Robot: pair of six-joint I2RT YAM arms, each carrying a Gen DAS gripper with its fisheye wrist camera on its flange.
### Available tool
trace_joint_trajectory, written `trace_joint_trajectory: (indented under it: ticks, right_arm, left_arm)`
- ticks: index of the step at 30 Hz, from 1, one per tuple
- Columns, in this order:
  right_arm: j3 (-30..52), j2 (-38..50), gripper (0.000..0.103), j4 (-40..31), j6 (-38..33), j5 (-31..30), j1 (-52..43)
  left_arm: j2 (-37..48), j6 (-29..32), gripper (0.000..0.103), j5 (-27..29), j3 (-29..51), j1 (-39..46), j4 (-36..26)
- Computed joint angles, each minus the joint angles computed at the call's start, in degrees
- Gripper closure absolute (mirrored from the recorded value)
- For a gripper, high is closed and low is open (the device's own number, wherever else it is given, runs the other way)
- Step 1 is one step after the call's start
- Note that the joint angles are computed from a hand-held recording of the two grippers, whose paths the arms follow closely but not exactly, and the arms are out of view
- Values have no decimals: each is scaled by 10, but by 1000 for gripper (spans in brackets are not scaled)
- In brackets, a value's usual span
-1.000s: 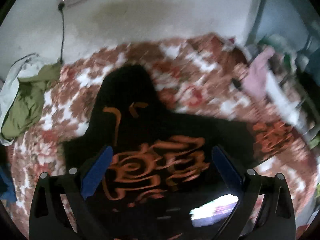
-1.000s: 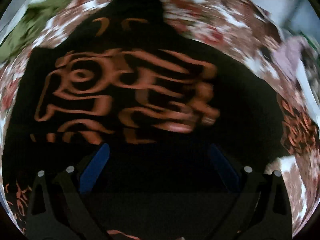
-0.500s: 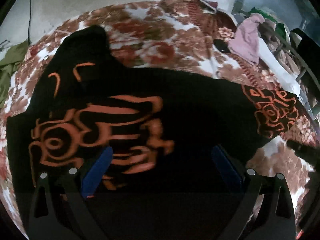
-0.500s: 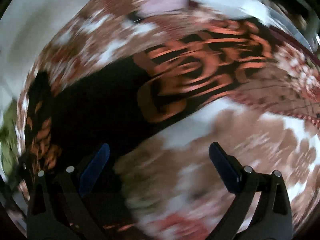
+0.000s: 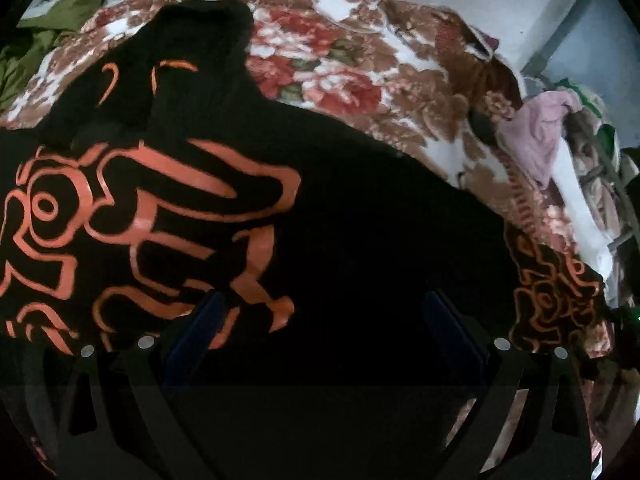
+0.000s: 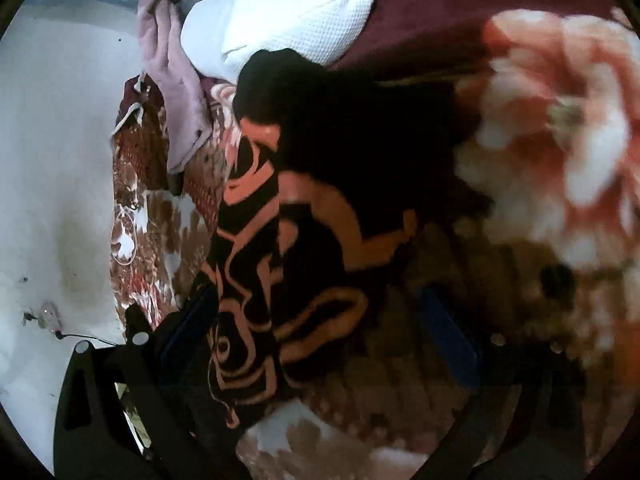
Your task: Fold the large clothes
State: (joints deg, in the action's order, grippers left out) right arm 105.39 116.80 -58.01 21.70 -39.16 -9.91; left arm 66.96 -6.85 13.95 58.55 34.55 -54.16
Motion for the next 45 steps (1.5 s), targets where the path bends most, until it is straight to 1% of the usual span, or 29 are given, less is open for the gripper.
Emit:
trace_joint_trajectory:
  ticks: [2,3,4,5,6,8,10,12,16,17,19,20,22,23,24,25,27,28,29,30,31,32,33,36,39,42,45]
  right_arm:
    - [13,8,3,-4,23,-15,-2]
    - [22,13,3,-5,33,-28,-3]
    - [25,16,3,4,50,-47,-4]
    - [20,12,3,28,85,-85,-8]
    - [35,19,3,28,94,-90,-6]
    - [82,46,3,-2,85,-81,-2]
    - [106,71,3,-28,87,-59,-1]
    - [90,81,4,-11,115,-74,-12]
    - [99,89,3,-5,123,-70,-10]
    - [103,91,3,-11,116,-67,-10]
    - [117,96,4,-27,98,-61,-5]
    - [124,98,7,-36,90,-55,-3]
    - [125,98,17,-50,76,-38,-4]
    - [117,93,26,-62,62,-28,-10]
    - [120,95,34,-71,56,-21,-11]
    - [122,97,37,-77,50,-17,-11]
    - [140,107,51,-104,28,-2,-12]
    - [150,112,56,-117,21,5,-13]
    - [151,114,64,-122,18,5,-15]
    - [152,117,75,-126,16,-2,-20]
    - [149,118,80,-125,15,-12,-24]
    - [145,117,87,-121,14,-22,-26]
    - [141,114,92,-118,11,-28,-27]
    - [135,96,96,-111,10,-29,-26]
    - [134,70,96,-99,2,-31,-17]
    - [146,43,97,-101,-12,-44,2]
    - [182,10,97,-121,-36,-49,35]
  left_arm:
    - [19,-38,5,-42,-22,-23,13]
    - [32,-40,5,-59,-37,-34,20]
    - [43,-31,5,-82,-53,-52,29]
    - [44,-15,5,-109,-66,-73,43]
    - [41,-5,5,-138,-75,-95,53]
    - [37,-2,5,-167,-86,-117,63]
    - [37,0,5,-155,-85,-107,64]
    - [36,4,5,-134,-81,-91,59]
    - [36,0,5,-107,-66,-73,44]
    - [26,-10,5,-99,-53,-82,36]
    - [-6,-13,5,-91,-32,-125,45]
    - [-12,-25,5,-95,-16,-166,50]
    - [15,-61,5,-90,8,-221,53]
    - [45,-83,5,-101,19,-250,51]
    - [72,-100,5,-130,25,-274,50]
    - [96,-115,5,-155,25,-294,54]
    - [123,-130,5,-155,22,-305,61]
    - [134,-132,5,-144,21,-300,63]
    - [141,-134,5,-137,13,-292,60]
    - [143,-134,5,-135,4,-288,66]
    - [128,-137,5,-137,-12,-292,72]
    - [126,-133,5,-142,-16,-295,75]
    - [123,-129,5,-149,-17,-300,74]
    - [113,-115,5,-148,-27,-298,82]
    - [89,-106,5,-141,-49,-294,98]
    - [71,-99,5,-152,-73,-304,119]
    - [60,-96,5,-167,-102,-315,155]
